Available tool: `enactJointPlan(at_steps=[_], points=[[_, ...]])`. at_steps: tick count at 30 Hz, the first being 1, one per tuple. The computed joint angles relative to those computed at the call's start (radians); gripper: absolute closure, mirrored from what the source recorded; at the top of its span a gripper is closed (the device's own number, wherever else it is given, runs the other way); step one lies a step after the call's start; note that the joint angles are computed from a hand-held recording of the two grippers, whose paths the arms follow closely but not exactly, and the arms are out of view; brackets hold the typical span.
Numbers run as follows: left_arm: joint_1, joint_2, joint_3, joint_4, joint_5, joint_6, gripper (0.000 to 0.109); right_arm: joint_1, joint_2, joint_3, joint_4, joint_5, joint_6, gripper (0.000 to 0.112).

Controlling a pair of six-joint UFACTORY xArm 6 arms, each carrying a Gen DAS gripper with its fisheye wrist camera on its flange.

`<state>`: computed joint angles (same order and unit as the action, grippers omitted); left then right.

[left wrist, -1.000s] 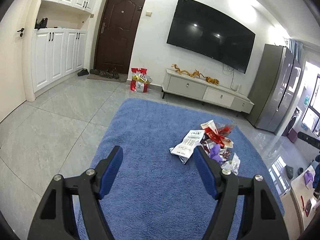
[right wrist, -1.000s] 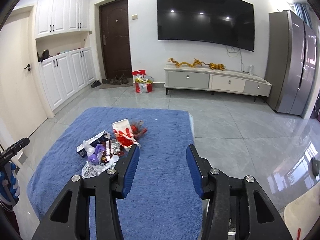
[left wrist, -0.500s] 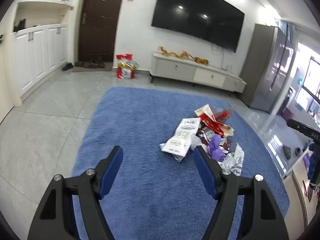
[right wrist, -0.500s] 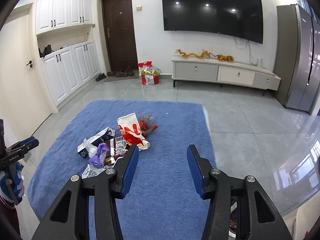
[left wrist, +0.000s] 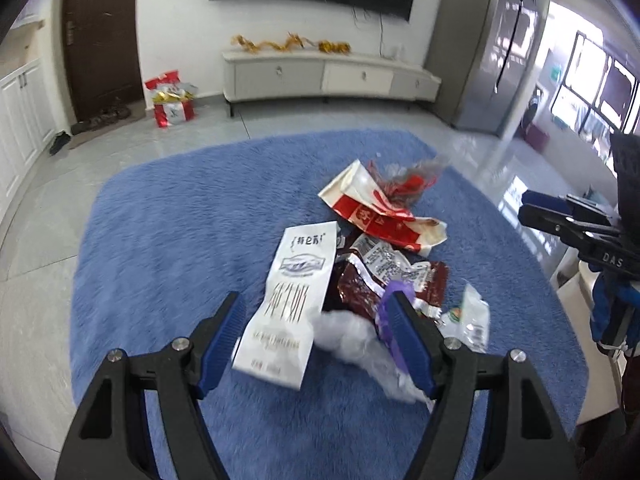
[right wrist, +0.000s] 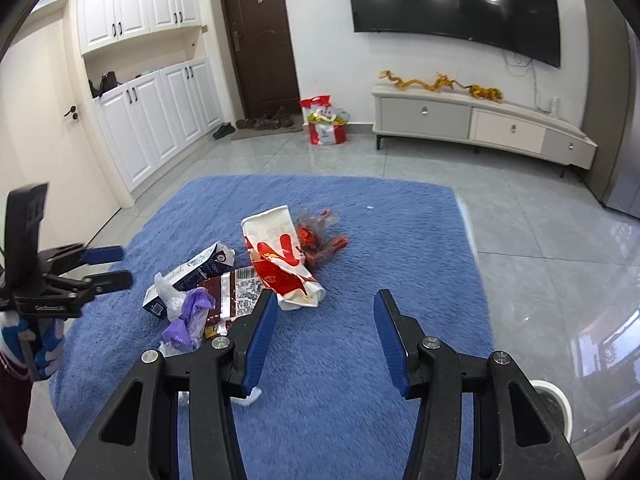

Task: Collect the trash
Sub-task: 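Grasp the white milk carton with the left gripper while the right grasps the red-white paper bag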

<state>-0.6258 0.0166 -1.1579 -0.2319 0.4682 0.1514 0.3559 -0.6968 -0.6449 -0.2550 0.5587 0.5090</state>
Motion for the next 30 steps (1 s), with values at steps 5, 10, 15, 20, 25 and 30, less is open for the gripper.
enactJointPlan(at_steps=[5, 10, 15, 20, 25, 30], points=[[0.008, 0.120, -0.127, 0.017, 0.092, -0.022, 0.037, -0.022, 0.124, -0.031, 0.148, -0.072, -0.144, 0.063], [0.016, 0.200, -0.217, 0.021, 0.151, -0.025, 0.037, -0.023, 0.237, -0.070, 0.264, -0.116, -0.258, 0.063], [0.021, 0.263, -0.284, 0.037, 0.189, -0.044, 0.038, -0.028, 0.330, -0.107, 0.356, -0.148, -0.351, 0.063], [0.038, 0.295, -0.312, 0.031, 0.199, -0.054, 0.040, -0.032, 0.390, -0.132, 0.436, -0.170, -0.412, 0.063], [0.071, 0.329, -0.349, -0.047, 0.243, -0.012, 0.050, -0.032, 0.438, -0.160, 0.505, -0.171, -0.479, 0.066], [0.074, 0.324, -0.330, -0.059, 0.219, 0.009, 0.053, -0.030, 0.469, -0.177, 0.558, -0.168, -0.535, 0.071]])
